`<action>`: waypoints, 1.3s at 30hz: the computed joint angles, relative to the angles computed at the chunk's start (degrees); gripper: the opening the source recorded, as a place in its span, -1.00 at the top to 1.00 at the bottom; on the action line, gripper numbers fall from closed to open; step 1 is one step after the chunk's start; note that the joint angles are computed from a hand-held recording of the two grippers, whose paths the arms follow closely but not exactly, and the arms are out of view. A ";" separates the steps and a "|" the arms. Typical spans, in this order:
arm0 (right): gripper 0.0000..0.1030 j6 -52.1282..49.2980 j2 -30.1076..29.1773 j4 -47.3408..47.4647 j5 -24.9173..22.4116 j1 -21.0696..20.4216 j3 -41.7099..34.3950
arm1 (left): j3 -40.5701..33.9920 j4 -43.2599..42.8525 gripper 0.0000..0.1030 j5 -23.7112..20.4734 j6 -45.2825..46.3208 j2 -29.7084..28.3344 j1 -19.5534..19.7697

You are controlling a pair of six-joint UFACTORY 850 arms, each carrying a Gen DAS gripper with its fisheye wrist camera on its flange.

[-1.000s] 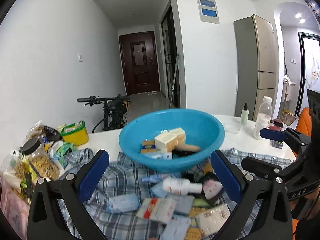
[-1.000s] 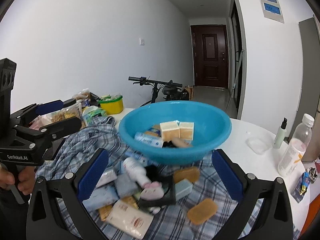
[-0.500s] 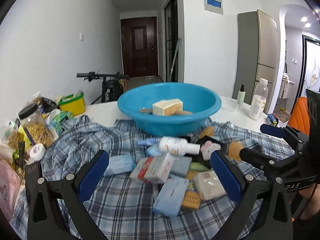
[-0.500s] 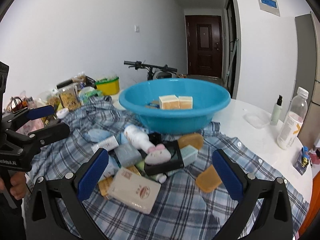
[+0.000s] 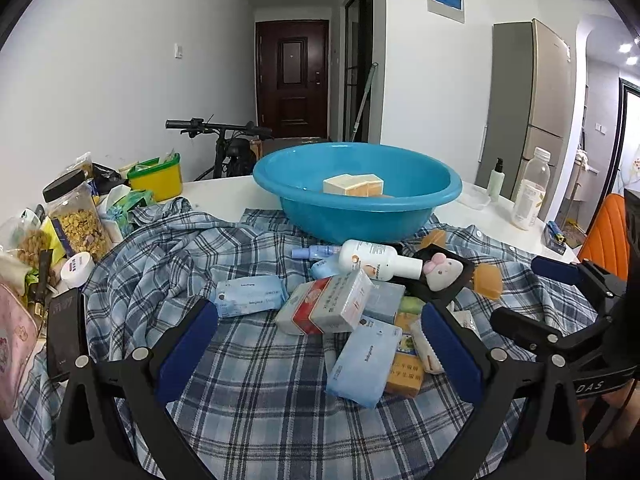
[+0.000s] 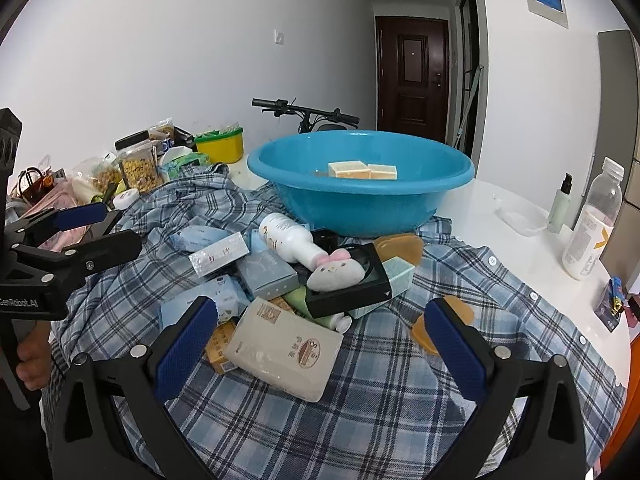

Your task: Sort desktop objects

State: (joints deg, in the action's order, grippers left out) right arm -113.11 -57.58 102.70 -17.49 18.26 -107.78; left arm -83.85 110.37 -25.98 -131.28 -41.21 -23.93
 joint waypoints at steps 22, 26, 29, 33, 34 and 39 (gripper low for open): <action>-1.00 3.97 -0.51 -3.58 -0.62 0.57 -0.51 | -1.87 -4.73 -1.00 -1.71 4.71 -1.98 -1.07; -1.00 3.83 -0.64 -3.85 -0.06 0.71 -0.71 | -2.35 -5.39 -0.99 -2.30 5.82 -2.36 -1.39; -1.00 3.95 -0.68 -3.88 -0.11 0.71 -0.73 | -2.41 -4.88 -0.99 -1.75 5.19 -2.37 -1.29; -1.00 3.61 -0.71 -3.74 0.41 0.78 -0.70 | -2.26 -4.52 -0.99 -1.55 4.70 -2.28 -1.21; -1.00 4.01 -0.79 -4.15 0.45 0.80 -0.80 | -2.13 -3.91 -0.99 -1.71 4.25 -2.22 -1.20; -1.00 4.59 -0.94 -4.79 0.53 0.74 -0.90 | -1.99 -3.19 -0.99 -2.55 3.87 -2.41 -1.30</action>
